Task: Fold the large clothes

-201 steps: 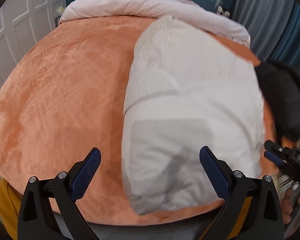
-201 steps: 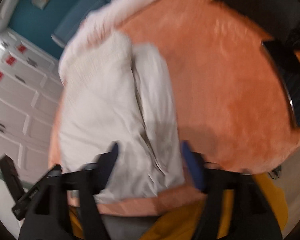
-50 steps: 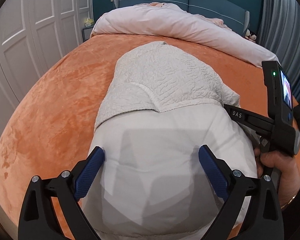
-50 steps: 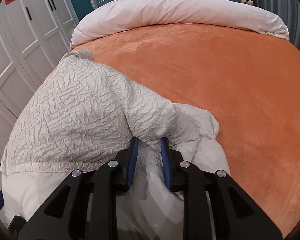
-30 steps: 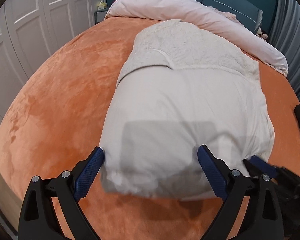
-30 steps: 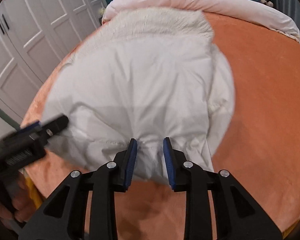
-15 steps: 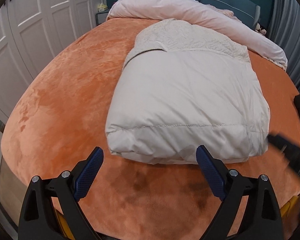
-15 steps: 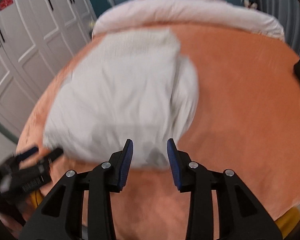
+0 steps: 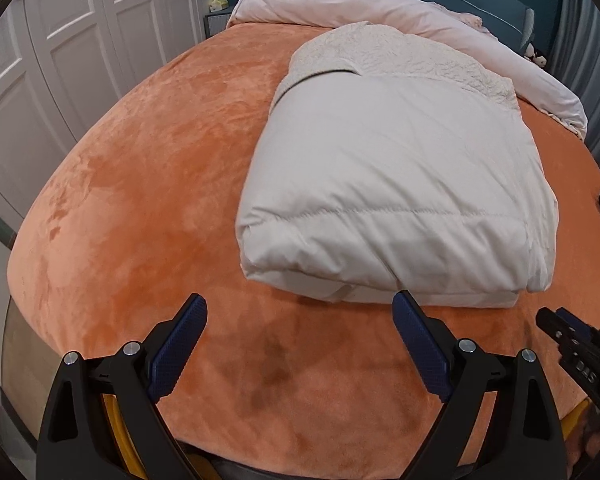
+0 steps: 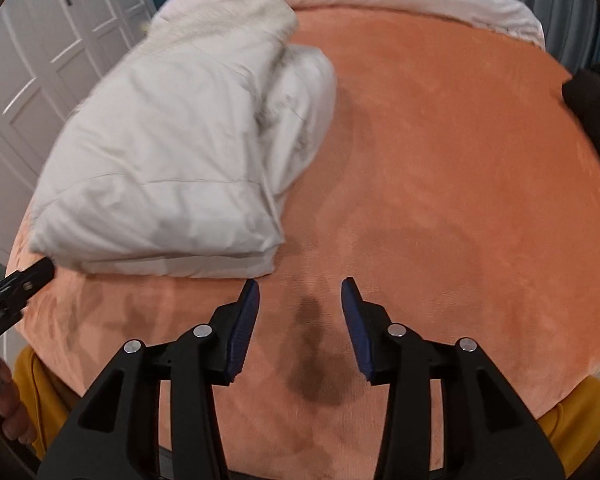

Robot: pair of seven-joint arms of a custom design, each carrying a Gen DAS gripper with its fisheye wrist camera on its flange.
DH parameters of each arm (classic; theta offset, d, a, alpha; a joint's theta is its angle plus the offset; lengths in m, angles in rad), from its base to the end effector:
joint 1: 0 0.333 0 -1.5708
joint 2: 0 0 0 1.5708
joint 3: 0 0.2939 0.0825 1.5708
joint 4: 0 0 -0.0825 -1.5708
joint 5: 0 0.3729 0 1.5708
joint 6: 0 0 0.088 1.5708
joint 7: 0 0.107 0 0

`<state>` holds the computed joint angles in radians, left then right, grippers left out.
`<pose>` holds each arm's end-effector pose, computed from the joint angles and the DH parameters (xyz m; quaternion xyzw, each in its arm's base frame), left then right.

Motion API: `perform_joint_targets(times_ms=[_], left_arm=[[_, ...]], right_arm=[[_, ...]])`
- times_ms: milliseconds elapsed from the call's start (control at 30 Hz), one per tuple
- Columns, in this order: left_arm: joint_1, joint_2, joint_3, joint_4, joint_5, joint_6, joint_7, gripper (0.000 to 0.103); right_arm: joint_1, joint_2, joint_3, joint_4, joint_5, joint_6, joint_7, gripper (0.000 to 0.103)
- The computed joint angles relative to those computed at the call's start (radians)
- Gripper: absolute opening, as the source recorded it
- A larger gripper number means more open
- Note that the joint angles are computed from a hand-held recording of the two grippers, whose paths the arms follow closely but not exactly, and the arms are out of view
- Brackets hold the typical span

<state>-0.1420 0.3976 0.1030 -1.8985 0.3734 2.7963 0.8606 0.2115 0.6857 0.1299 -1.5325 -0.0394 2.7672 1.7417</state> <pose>0.6485 -0.0475 0.3329 -0.7840 0.5586 -0.1726 0.2085 0.6918 0.2273 0.3070 -0.7291 0.6268 -0.1179 0.2482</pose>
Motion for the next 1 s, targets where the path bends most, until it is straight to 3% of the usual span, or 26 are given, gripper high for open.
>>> perform_joint_targets(times_ms=[100, 300, 467, 667, 800, 1000], left_arm=[[-0.029, -0.005, 0.018, -0.018, 0.033, 0.011, -0.039, 0.091], [-0.093, 0.016, 0.047, -0.051, 0.144, 0.021, -0.138, 0.092], [-0.079, 0.044, 0.019, -0.074, 0.104, 0.034, -0.141, 0.093], [-0.163, 0.057, 0.110, -0.098, 0.189, 0.095, -0.228, 0.097], [-0.204, 0.064, 0.153, -0.107, 0.245, 0.124, -0.291, 0.098], [-0.256, 0.072, 0.197, -0.105, 0.317, 0.126, -0.379, 0.098]], right_arm=[[0.037, -0.040, -0.040, -0.077, -0.046, 0.068, 0.035, 0.062], [0.068, -0.044, -0.078, -0.116, -0.101, 0.062, 0.118, 0.067], [0.085, -0.074, -0.100, -0.196, -0.163, 0.104, 0.160, 0.077], [0.116, -0.068, -0.128, -0.210, -0.225, 0.137, 0.218, 0.094], [0.169, -0.067, -0.182, -0.235, -0.297, 0.183, 0.280, 0.097], [0.152, -0.057, -0.171, -0.234, -0.323, 0.205, 0.299, 0.098]])
